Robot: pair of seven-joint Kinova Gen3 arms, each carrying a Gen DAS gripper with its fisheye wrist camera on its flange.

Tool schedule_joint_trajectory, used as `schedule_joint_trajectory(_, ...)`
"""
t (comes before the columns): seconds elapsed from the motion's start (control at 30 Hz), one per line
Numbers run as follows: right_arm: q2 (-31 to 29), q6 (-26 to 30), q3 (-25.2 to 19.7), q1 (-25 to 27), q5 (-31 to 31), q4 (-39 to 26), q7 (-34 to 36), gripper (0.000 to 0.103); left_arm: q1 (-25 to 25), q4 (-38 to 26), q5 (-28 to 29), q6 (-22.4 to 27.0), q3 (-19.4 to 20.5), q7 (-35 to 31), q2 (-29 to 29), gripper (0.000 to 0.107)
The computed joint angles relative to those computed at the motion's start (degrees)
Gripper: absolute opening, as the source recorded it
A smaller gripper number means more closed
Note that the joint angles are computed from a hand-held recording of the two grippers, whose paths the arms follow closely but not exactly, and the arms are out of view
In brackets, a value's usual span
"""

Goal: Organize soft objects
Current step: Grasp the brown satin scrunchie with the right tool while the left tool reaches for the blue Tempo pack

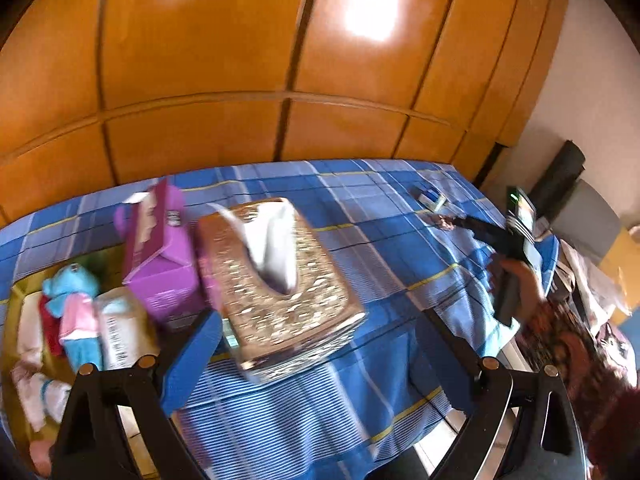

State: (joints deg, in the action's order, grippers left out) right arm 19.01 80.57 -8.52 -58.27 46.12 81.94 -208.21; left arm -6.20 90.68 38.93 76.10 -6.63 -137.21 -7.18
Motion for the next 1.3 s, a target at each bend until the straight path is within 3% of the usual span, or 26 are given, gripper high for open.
schedule_joint_trajectory(0.07, 0.3, -1.2, 0.8, 2.9, -1.3, 0.2, 2.9, 0.074, 3.0, -1.3, -1.7, 0.0, 0.2, 2.4, 1.0, 0.098)
schedule_joint_trajectory(0.17, 1.0, -4.3, 1.7, 7.4, -3.9, 1.1, 6.6, 0.074, 10.7, -2.4, -3.8, -0.7, -3.7, 4.7, 2.0, 0.098)
schedule_joint_trajectory(0.3, 1.6, -7.9, -3.0, 14.2, -2.7, 3.4, 7.5, 0.074, 21.1, -4.6, -6.2, -1.9, -8.7, 7.6, 3.3, 0.098)
schedule_joint_trajectory(0.47, 1.8, -11.8, -2.4, 13.8, -0.1, 5.4, 8.8, 0.072, 26.2, -8.0, -7.8, -2.8, -7.8, 9.3, 5.9, 0.098)
schedule_joint_trajectory(0.53, 1.4, -12.0, -4.7, 15.3, 1.3, 6.2, 7.5, 0.052, 27.0, -10.6, -8.1, -2.1, -6.4, 10.7, 7.6, 0.098)
schedule_joint_trajectory(0.6, 1.1, -11.1, -10.0, 18.9, 3.1, 7.1, 5.0, 0.035, 28.4, -13.2, -8.6, -2.2, -5.0, 12.5, 9.4, 0.098)
schedule_joint_trajectory(0.73, 0.2, -10.8, -20.6, 25.6, 7.5, 10.1, -1.3, 0.019, 30.6, -18.8, -9.8, -2.8, -1.6, 16.1, 13.7, 0.098)
schedule_joint_trajectory(0.8, -0.9, -11.2, -22.7, 25.7, 10.1, 12.5, -5.9, 0.015, 33.4, -22.2, -12.2, -3.5, -1.0, 18.5, 16.2, 0.098)
schedule_joint_trajectory(0.9, -2.8, -14.2, -17.9, 20.4, 12.6, 16.4, -12.9, 0.015, 34.9, -29.3, -16.5, -2.6, 2.6, 22.1, 21.7, 0.099)
schedule_joint_trajectory(1.03, -5.8, -18.6, -7.3, 10.7, 15.7, 22.2, -22.2, 0.015, 41.1, -39.9, -19.9, 0.0, 0.5, 23.8, 31.0, 0.102)
schedule_joint_trajectory(1.17, -8.3, -22.5, 2.3, 2.3, 17.3, 27.4, -31.6, 0.015, 42.4, -50.5, -24.4, 2.9, 4.0, 30.1, 41.2, 0.102)
schedule_joint_trajectory(1.23, -8.2, -22.2, 2.3, 1.3, 20.3, 29.0, -36.2, 0.015, 42.8, -55.9, -28.7, 3.8, 7.7, 33.6, 46.2, 0.102)
schedule_joint_trajectory(1.3, -7.5, -20.1, -1.9, 3.9, 23.0, 29.5, -39.7, 0.015, 43.9, -61.2, -33.2, 3.6, 10.7, 36.5, 51.1, 0.102)
